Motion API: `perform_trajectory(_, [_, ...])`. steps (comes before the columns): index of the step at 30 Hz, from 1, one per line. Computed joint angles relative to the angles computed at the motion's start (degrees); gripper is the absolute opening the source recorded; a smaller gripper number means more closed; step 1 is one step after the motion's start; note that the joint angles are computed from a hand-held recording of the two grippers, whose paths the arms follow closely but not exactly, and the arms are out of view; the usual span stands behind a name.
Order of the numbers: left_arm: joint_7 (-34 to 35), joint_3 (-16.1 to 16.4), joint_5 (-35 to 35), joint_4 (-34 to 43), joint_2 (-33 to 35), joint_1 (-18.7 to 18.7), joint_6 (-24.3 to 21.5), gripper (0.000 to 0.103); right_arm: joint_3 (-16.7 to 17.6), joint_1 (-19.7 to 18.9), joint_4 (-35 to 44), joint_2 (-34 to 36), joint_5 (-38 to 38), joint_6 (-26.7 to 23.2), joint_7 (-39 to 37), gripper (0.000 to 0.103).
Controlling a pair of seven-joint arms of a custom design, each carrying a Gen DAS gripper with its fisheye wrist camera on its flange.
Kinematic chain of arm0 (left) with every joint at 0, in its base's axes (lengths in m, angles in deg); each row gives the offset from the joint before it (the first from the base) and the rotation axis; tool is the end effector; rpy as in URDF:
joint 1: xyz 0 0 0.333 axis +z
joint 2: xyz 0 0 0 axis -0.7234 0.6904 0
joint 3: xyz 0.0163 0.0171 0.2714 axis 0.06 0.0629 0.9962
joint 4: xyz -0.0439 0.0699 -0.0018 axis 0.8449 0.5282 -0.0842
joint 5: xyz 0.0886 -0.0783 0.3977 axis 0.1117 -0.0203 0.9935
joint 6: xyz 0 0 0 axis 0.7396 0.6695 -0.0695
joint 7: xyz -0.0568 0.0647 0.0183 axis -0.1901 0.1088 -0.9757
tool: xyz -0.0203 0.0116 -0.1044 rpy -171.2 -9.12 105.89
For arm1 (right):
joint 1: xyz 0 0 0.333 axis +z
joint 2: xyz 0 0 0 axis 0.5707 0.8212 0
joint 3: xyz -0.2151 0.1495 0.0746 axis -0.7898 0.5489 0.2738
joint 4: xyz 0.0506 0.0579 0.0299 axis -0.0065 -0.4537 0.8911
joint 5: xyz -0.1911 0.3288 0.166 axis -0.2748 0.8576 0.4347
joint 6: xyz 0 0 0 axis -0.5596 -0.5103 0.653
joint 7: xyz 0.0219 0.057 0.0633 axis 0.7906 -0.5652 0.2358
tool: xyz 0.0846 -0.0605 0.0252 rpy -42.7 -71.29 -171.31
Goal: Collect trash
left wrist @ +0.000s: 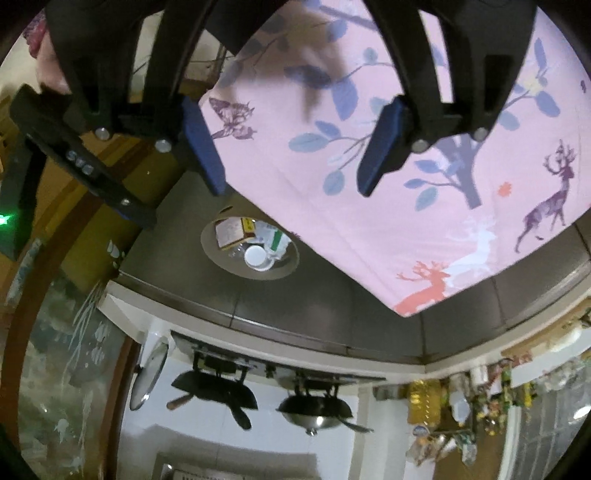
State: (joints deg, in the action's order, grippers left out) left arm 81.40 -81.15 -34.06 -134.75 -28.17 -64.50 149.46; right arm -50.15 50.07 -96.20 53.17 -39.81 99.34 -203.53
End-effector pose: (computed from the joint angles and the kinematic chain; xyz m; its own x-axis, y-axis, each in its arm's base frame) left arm 0.4808 -0.1989 0.5795 -0.4513 -0.8814 0.1395 -0.5998 0.1839 -0.7787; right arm 0.4175 0.3130 0.4898 -0.1945 -0.8809 -0.4314 -0.3462 0.4732 -0.8101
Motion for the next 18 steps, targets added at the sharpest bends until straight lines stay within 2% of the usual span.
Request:
perform_trajectory(3, [-0.6,-0.2,1.1,-3.4,-3.6,0.6,1.2,0.072,1.0,0.5,-0.6,-1.6,-0.2,-0.4,1.9,0.057])
perform_trajectory(6, [-1.4,0.4,1.8,-5.5,-6.0,0.6,2.0,0.077,2.0,0.9,-0.8,-2.8,-0.5,-0.5,3.9,0.057])
perform_trajectory(11, [-3.1,1.2,2.9,-8.1,-8.8,0.8,3.0,0.078,3.3,1.5,-0.6,-3.7,-1.0,-0.6,5.9,0.057])
perform_trajectory(12, [-3.5,1.1,3.5,-8.6,-9.3,1.0,3.4,0.079,3.5,1.6,-0.5,-3.9,-1.2,-0.6,6.1,0.057])
perform_trajectory(14, [-4.7,0.5,5.2,-9.7,-10.3,1.9,4.6,0.087,3.9,1.7,-0.2,-4.1,-1.5,-0.9,6.5,0.059])
perform_trajectory(18, [-9.3,-2.6,10.9,-12.5,-12.4,5.7,8.5,0.095,5.0,2.3,0.7,-4.0,-2.4,-2.2,6.7,0.063])
